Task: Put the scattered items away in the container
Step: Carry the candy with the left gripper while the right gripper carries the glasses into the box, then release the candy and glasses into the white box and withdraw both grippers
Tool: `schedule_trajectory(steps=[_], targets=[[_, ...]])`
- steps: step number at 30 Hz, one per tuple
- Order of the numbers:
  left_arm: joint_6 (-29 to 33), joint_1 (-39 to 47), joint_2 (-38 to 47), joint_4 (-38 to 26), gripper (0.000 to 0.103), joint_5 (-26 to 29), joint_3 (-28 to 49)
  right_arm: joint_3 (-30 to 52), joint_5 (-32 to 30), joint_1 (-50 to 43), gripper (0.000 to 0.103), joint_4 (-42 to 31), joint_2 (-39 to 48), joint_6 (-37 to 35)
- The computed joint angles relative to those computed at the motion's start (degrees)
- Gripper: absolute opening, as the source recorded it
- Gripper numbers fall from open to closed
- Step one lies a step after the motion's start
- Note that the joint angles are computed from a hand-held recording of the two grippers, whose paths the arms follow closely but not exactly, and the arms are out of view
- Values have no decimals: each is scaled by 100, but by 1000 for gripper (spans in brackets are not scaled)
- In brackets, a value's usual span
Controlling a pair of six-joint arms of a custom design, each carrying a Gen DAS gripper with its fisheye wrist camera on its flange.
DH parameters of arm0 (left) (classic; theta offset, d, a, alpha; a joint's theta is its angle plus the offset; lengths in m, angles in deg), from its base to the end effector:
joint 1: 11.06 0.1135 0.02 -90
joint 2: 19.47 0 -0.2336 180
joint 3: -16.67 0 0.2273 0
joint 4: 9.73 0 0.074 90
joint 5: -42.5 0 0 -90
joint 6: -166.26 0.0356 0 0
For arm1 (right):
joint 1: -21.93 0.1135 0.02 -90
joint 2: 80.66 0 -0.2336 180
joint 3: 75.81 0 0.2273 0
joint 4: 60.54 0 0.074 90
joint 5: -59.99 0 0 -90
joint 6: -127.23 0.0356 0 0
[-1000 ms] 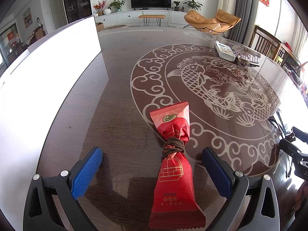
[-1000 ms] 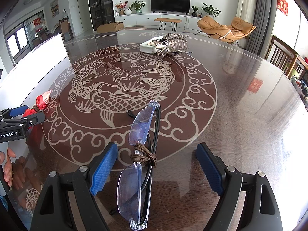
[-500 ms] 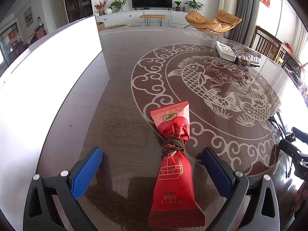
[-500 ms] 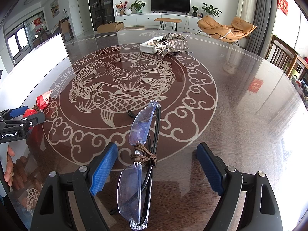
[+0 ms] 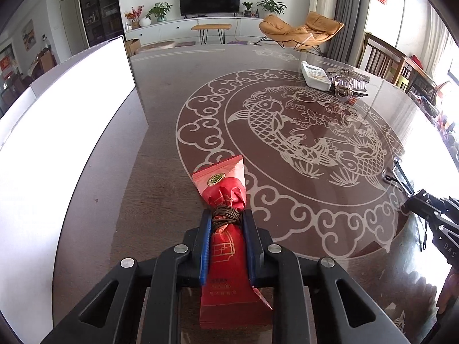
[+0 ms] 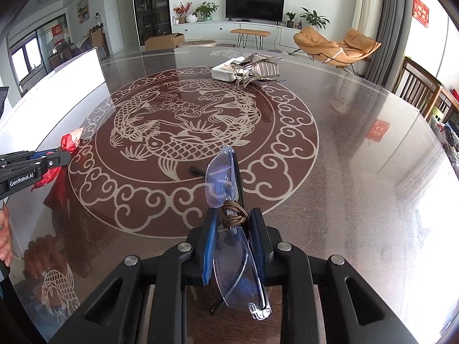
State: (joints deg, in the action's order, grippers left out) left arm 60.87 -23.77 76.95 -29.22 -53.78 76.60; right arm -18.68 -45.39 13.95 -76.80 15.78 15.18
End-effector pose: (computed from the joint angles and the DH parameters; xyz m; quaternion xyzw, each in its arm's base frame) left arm 0.2838 -0.0600 0.1198 -0.0383 0.9542 -0.0201 0.2961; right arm 0.2819 -0.0300 0.1123 -0.1552 0.9346 0.0475 0.3164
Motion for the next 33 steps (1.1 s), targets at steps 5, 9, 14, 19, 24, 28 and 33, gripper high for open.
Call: schedule_trajectory(steps=[5, 9, 14, 19, 24, 28, 33], targets=[[-255, 110, -1146, -234, 20, 375, -559, -168, -474, -279, 24, -631, -734, -17], [-66, 624, -2421, -1050, 20, 871, -654, 98, -668, 119, 24, -1350, -1122, 238], [1242, 2773, -3608, -2736, 20, 1908, 169, 1083, -802, 1804, 24, -2004, -1533, 1357], [2851, 5582, -2764, -3525, 20, 2723, 1440, 3147, -622, 4113, 24, -2232, -515, 2515], [3587, 7032, -1344, -3404, 19, 2695, 2091, 5695, -249, 5804, 24, -2726, 1597, 2892], [3872, 7409, -489, -3227, 20, 2350, 2218, 7885, -43, 6463, 24, -3754, 3513, 2984], [3770, 7454, -194, -3034, 82, 1876, 2064, 9200, -329, 6593, 69, -4427, 4699, 3138]])
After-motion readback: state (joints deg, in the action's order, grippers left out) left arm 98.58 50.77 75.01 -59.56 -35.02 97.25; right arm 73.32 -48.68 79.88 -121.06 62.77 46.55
